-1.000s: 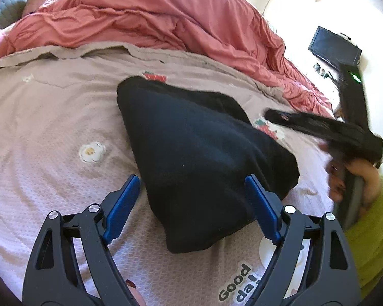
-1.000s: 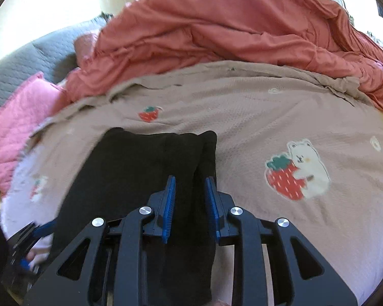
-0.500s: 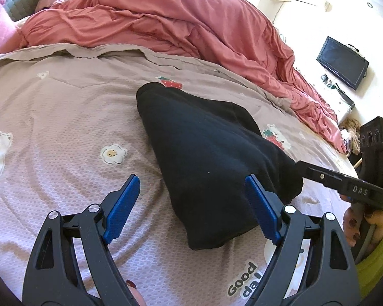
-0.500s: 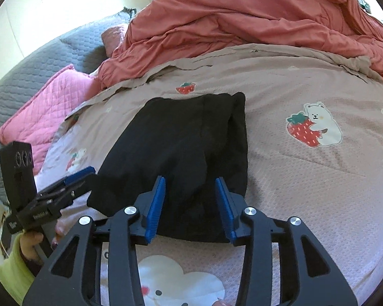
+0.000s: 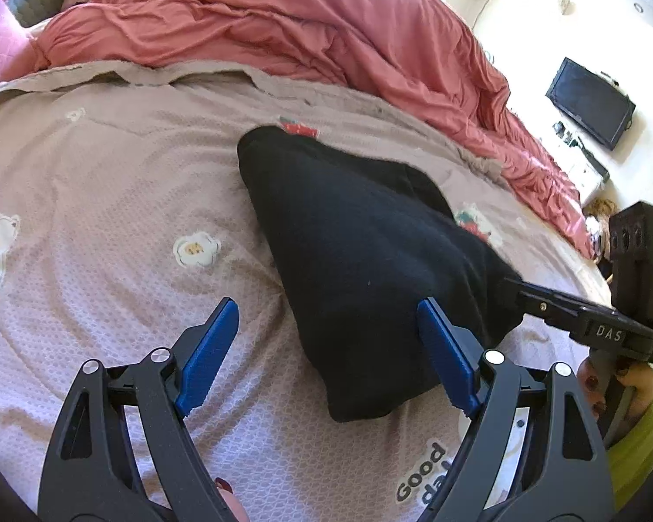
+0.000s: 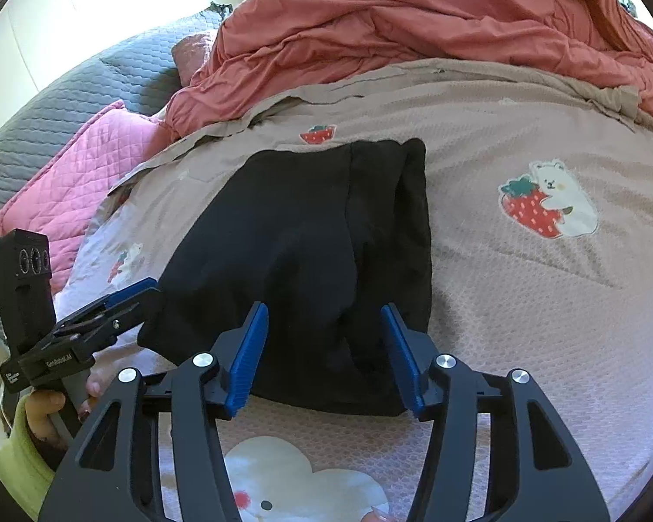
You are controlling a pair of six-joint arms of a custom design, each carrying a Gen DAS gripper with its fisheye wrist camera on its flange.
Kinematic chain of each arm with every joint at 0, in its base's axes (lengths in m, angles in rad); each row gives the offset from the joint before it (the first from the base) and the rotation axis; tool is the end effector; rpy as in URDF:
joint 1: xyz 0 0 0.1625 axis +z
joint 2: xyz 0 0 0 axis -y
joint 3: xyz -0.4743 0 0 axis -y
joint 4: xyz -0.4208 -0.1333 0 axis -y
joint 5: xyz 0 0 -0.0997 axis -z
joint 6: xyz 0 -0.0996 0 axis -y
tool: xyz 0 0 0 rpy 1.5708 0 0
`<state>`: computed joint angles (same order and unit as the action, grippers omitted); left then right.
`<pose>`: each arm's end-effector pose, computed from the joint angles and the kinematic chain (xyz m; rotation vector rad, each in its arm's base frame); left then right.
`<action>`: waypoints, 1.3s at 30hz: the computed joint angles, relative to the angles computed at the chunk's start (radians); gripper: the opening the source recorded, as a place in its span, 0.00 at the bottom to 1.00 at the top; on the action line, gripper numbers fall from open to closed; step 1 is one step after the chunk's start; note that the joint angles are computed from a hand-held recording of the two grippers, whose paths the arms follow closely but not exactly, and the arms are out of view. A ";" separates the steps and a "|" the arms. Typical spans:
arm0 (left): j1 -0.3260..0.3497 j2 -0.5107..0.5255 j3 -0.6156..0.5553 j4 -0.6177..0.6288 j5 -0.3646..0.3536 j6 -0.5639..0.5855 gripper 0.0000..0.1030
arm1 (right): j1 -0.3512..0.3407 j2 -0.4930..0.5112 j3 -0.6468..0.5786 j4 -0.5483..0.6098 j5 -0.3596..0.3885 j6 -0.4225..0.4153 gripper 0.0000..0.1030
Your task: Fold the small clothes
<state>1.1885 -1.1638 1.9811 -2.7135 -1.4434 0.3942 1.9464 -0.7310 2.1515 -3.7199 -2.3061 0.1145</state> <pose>-0.0891 -0.6127 0.2294 1.0971 2.7646 -0.4871 0.2598 -0.4777 0.0744 -0.0367 -2.4052 1.1028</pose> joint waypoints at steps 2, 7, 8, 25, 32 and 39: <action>0.002 0.006 -0.002 0.018 0.007 -0.003 0.74 | -0.009 0.001 0.001 0.008 0.015 -0.003 0.47; 0.003 0.009 -0.010 0.052 0.016 -0.013 0.74 | 0.001 -0.013 0.013 0.037 0.024 0.011 0.15; 0.003 0.008 -0.011 0.056 0.014 -0.014 0.74 | 0.008 -0.017 0.019 0.029 0.021 0.010 0.15; 0.010 0.021 -0.021 0.123 -0.010 -0.032 0.75 | 0.002 -0.014 0.037 0.105 -0.020 0.098 0.20; 0.017 0.024 -0.028 0.133 -0.017 -0.044 0.75 | 0.035 -0.050 0.033 -0.007 -0.055 0.079 0.52; 0.017 0.012 -0.020 0.097 -0.035 -0.037 0.75 | -0.007 -0.050 -0.062 0.053 -0.042 0.061 0.56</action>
